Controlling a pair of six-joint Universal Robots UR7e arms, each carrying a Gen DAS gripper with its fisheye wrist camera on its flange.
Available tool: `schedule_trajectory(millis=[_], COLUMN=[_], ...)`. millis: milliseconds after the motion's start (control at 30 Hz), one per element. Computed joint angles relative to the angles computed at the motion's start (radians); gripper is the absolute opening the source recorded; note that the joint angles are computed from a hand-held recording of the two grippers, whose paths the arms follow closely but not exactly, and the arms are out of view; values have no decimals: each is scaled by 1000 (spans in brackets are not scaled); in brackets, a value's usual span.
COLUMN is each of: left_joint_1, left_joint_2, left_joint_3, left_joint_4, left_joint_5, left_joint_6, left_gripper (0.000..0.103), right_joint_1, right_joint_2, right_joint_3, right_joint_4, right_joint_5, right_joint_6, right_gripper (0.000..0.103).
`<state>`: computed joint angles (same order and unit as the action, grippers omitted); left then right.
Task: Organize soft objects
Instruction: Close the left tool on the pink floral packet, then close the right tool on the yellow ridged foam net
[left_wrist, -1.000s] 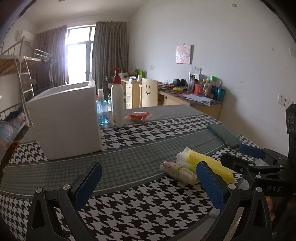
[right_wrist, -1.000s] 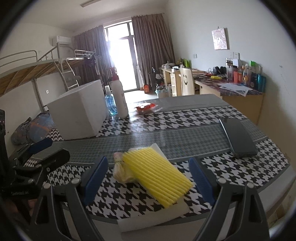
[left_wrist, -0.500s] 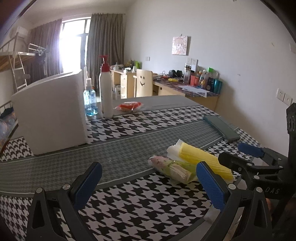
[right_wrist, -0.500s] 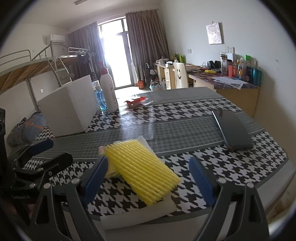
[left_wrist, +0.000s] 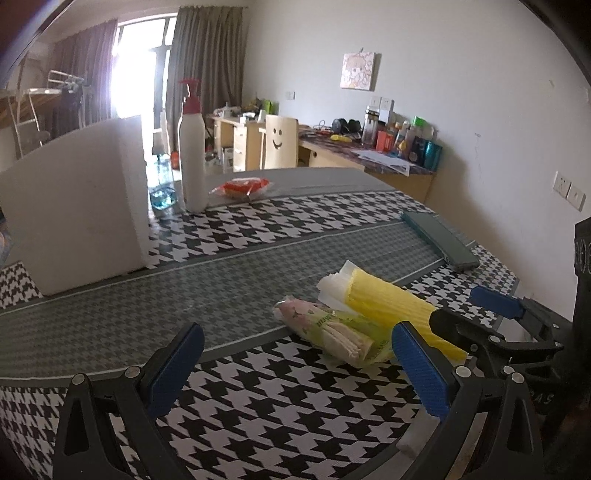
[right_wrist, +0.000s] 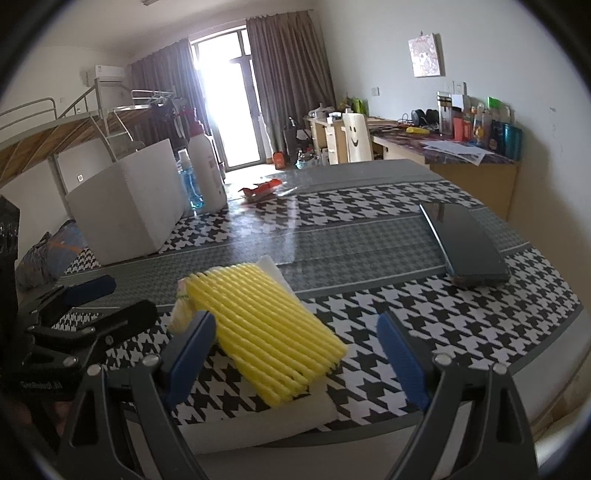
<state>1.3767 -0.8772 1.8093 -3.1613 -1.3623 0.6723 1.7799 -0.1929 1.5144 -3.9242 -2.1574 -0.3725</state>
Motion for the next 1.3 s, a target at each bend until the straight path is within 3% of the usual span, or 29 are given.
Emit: schedule_trajectory(millis=[167, 267, 333, 700, 967, 1167, 1300], left_joint_1=[-1, 1, 2, 4, -5, -3, -5], left_joint_2=[15, 23, 32, 43, 64, 77, 73], left_joint_3=[-23, -40, -54, -85, -101, -111, -100], left_joint_4=[40, 73, 82, 169, 207, 211, 191], left_joint_5=[14, 23, 42, 42, 43, 31, 25], left_joint_6=[-24, -50, -79, -152, -151, -154, -139], left_gripper=[101, 94, 84, 66, 49, 28, 24], right_joint_1=[-10, -14, -17, -26, -37, -42, -44], right_joint_2=[-7, -9, -12, -16, -21, -24, -24], right_joint_3=[8, 11, 15, 21, 31, 42, 45], right_joint_4=[4, 6, 4, 5, 11, 10, 13], right_joint_5=[6, 5, 10, 29, 40, 51, 53], right_joint_6=[20, 24, 25, 31, 44, 47, 51], right_gripper=[92, 92, 92, 92, 92, 92, 92])
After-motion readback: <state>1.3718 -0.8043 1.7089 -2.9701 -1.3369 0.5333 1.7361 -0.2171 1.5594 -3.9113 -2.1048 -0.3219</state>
